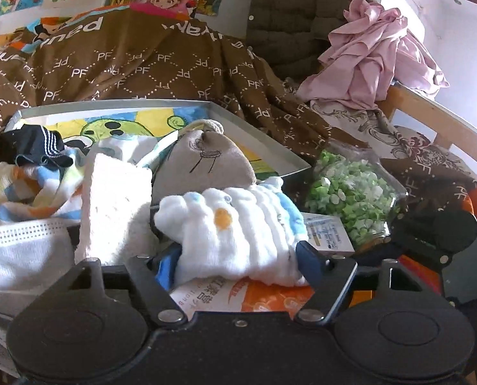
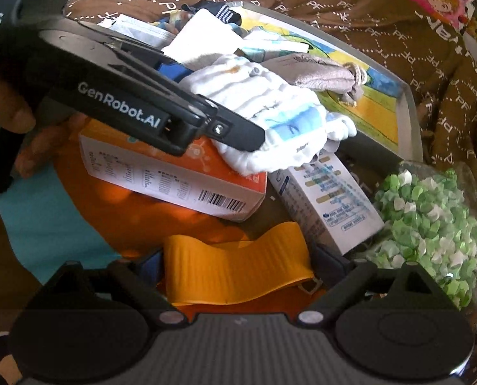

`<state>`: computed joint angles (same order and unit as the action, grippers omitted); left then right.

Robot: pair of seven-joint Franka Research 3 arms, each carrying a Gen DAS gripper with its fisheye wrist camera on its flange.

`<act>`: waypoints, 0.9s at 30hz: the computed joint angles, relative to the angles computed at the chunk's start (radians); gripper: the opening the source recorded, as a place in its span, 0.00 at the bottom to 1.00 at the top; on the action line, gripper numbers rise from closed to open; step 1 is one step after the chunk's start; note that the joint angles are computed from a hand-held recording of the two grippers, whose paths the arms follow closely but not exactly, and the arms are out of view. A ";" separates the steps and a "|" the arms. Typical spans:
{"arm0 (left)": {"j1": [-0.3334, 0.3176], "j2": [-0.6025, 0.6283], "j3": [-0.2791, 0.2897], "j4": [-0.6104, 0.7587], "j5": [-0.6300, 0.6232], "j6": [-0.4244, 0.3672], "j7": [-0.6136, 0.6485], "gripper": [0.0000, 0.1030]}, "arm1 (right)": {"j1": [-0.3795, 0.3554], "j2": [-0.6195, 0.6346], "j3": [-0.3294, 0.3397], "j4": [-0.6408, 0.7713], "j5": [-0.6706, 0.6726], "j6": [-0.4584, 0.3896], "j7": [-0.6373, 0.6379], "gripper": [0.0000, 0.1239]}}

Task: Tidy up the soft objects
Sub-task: 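Grasp the white fluffy cloth with the left tool while the right tool grasps the orange rubber band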

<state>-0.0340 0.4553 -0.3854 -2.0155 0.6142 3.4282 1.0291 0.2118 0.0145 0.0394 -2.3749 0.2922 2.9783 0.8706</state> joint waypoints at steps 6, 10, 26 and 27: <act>-0.027 -0.002 0.035 -0.007 -0.031 0.033 -0.015 0.55 | -0.005 0.005 -0.002 0.021 0.043 -0.047 -0.016 0.75; -0.081 -0.006 0.096 -0.017 -0.068 0.079 -0.009 0.44 | -0.008 0.007 -0.002 0.030 0.081 -0.070 -0.033 0.73; -0.174 -0.016 0.174 -0.048 -0.141 0.171 0.121 0.22 | -0.009 0.016 -0.005 0.035 0.119 -0.039 -0.058 0.74; -0.168 -0.015 0.169 -0.048 -0.130 0.174 0.121 0.22 | -0.007 0.021 -0.005 0.030 0.086 -0.020 -0.041 0.76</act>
